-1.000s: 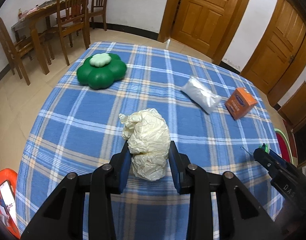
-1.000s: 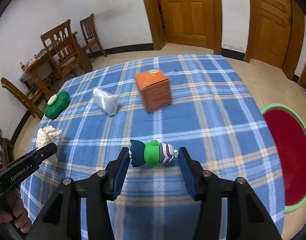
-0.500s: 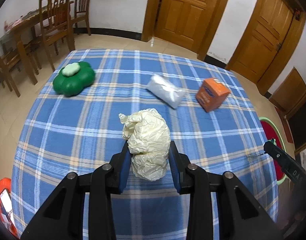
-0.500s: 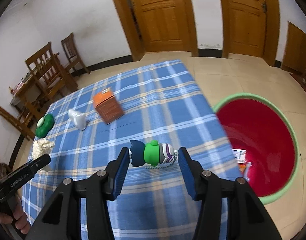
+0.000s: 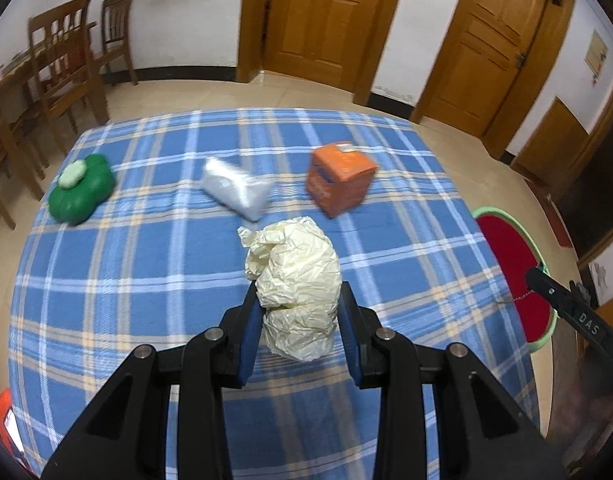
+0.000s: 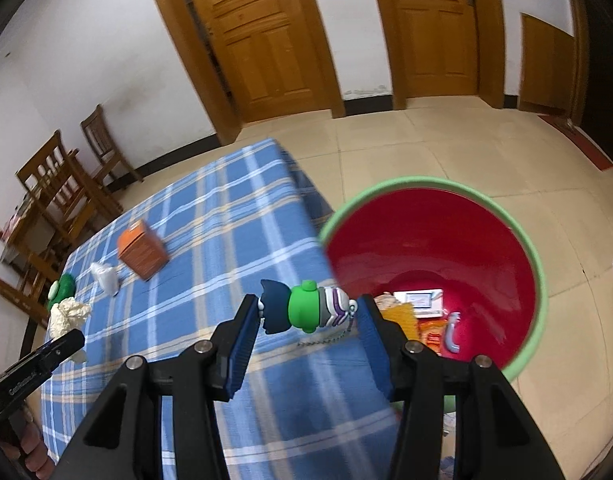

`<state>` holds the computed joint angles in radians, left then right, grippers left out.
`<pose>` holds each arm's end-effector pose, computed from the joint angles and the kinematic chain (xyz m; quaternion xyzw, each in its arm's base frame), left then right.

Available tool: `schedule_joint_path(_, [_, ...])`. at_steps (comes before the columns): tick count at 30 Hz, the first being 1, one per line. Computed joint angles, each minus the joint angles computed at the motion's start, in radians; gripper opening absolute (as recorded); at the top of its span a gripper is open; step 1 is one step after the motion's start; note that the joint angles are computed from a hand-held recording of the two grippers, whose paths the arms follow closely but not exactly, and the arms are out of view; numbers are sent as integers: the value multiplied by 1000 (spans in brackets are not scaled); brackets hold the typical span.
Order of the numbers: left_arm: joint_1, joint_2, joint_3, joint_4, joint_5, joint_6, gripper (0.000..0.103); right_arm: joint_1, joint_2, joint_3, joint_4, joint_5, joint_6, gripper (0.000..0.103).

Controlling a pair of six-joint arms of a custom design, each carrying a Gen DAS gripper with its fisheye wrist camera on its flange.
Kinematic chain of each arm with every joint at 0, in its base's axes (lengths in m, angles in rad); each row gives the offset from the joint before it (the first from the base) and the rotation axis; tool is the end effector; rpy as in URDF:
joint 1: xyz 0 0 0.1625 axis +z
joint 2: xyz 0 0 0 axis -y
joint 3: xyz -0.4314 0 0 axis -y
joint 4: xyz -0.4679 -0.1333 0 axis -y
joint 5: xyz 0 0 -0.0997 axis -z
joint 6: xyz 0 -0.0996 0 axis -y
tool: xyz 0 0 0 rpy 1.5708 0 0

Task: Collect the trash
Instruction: 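Carry the green toy figure in the right gripper over the red bin, then open the right gripper to drop the toy figure into the bin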

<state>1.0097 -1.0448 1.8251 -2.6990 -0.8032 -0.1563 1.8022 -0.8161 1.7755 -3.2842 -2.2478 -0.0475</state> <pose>-0.1837 -0.6727 0.1730 0.1201 0.9076 -0.2797 0.2890 0.2272 -0.6553 0.1053 0.0008 -0.8855 0.3741 0.2756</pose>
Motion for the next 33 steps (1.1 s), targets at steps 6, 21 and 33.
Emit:
schedule_joint_path(6, [-16,40,-35,13,-20,33,36,-28,-29,29,-14,-17,28,53])
schedule_joint_path(21, [-42,127,-111,55,-59,83,36,-87,-86,83,-24,-25,84,54])
schedule_joint_path(33, [-58,181,-156,86,-81,109,36,-105,-112,111,-59,-6,83,57])
